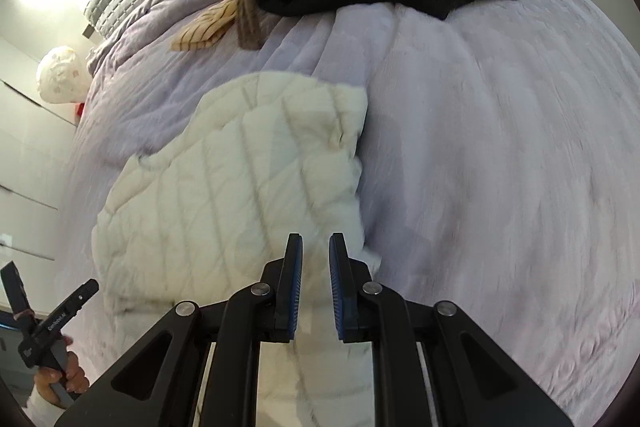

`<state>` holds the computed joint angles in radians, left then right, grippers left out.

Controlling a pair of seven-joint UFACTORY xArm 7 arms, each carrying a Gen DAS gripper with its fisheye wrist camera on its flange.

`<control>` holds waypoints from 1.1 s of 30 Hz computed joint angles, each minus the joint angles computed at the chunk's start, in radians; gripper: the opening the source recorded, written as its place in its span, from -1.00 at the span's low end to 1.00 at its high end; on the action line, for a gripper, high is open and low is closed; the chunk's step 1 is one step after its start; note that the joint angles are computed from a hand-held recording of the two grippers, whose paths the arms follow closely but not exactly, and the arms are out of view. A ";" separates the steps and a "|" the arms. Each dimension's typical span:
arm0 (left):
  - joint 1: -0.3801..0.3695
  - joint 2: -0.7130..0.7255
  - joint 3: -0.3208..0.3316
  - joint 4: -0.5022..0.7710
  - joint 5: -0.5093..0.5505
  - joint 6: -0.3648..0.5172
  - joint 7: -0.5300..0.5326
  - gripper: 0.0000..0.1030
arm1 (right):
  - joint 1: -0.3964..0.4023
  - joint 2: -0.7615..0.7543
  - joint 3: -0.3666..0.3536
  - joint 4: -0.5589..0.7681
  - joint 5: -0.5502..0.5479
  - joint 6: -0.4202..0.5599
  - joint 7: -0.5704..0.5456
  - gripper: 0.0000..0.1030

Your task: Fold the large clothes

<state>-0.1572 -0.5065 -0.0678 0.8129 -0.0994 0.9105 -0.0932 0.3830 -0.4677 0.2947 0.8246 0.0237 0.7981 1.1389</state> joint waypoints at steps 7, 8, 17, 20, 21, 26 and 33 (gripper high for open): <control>-0.010 -0.098 0.000 -0.023 0.005 0.082 0.017 0.78 | 0.021 -0.025 0.040 0.040 -0.010 0.060 0.040 0.07; -0.009 -0.109 0.003 -0.022 0.001 0.102 0.013 1.00 | 0.027 -0.029 0.043 0.046 -0.005 0.068 0.045 0.07; 0.011 -0.275 0.022 -0.069 0.023 0.263 0.072 1.00 | 0.073 -0.057 0.102 0.114 -0.008 0.144 0.097 0.69; 0.042 -0.329 0.038 -0.091 0.041 0.330 0.075 1.00 | 0.102 -0.080 0.106 0.104 0.029 0.130 0.114 1.00; 0.054 -0.342 0.042 -0.098 0.049 0.344 0.077 1.00 | 0.109 -0.089 0.110 0.102 0.037 0.130 0.124 1.00; 0.085 -0.435 0.085 -0.140 0.051 0.450 0.121 1.00 | 0.141 -0.142 0.118 0.074 0.094 0.137 0.175 1.00; 0.138 -0.542 0.161 -0.189 -0.008 0.619 0.158 1.00 | 0.198 -0.244 0.122 -0.034 0.225 0.122 0.280 1.00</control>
